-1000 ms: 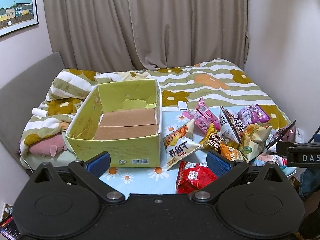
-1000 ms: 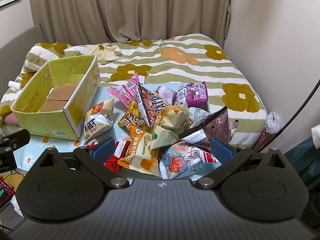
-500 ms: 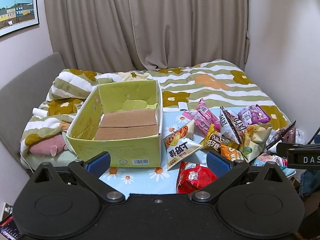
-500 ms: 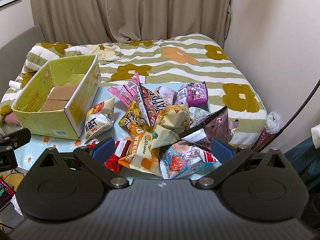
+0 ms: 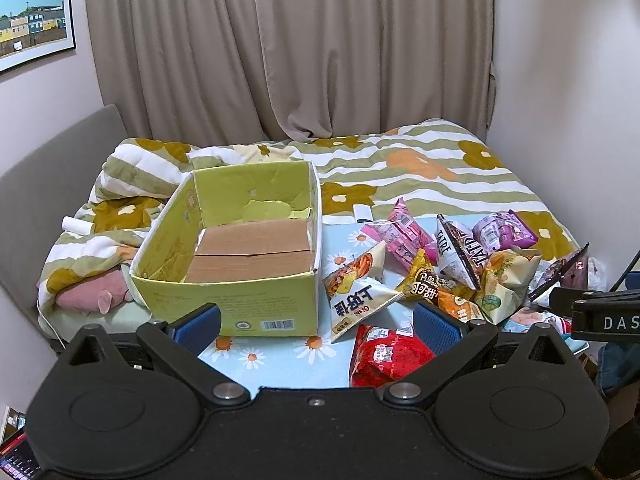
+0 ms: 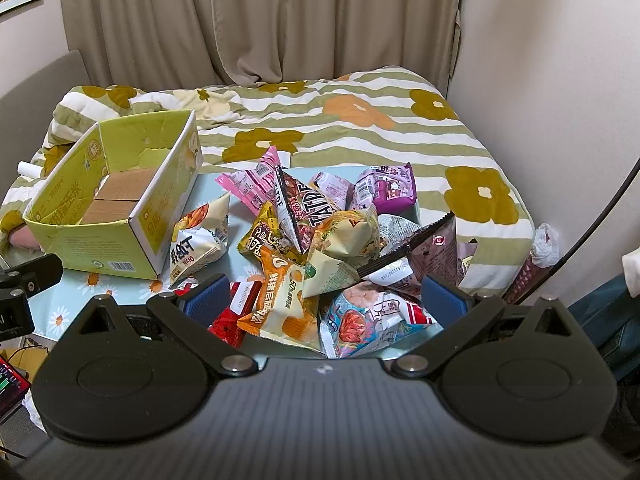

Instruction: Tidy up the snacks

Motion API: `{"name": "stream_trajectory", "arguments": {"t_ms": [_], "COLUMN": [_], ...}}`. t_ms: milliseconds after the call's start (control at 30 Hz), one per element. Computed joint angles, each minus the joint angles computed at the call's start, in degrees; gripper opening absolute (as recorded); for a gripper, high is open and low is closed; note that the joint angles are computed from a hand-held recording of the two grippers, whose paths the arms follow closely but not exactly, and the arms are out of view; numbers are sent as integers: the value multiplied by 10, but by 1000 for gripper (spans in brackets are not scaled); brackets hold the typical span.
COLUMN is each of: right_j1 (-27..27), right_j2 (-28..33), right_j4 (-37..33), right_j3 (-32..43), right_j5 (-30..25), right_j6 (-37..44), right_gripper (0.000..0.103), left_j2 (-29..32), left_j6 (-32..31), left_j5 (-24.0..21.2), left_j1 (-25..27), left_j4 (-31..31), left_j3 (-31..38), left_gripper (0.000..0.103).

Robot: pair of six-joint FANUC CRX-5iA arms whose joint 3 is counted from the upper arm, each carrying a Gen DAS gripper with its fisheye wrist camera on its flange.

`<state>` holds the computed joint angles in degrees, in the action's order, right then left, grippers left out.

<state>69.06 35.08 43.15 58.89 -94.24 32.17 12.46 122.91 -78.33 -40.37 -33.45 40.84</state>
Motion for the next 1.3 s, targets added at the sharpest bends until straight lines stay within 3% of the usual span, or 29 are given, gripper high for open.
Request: {"name": "stream_trajectory", "arguments": {"t_ms": [800,1300], "right_j1": [-3,-78], "right_j2": [-6,-100], "right_j4": [-5,-63], "right_j3": [-5,-193], "right_j5": [5,67], "right_j6": [-3,-72], "right_gripper": [103,103], "left_j2": [16,93], "left_j6": [-5,-49], "left_j5": [-7,7], "left_j1": [-3,42], "left_j4": [8,147], "left_j3": [17,24], "left_gripper": [103,103]}}
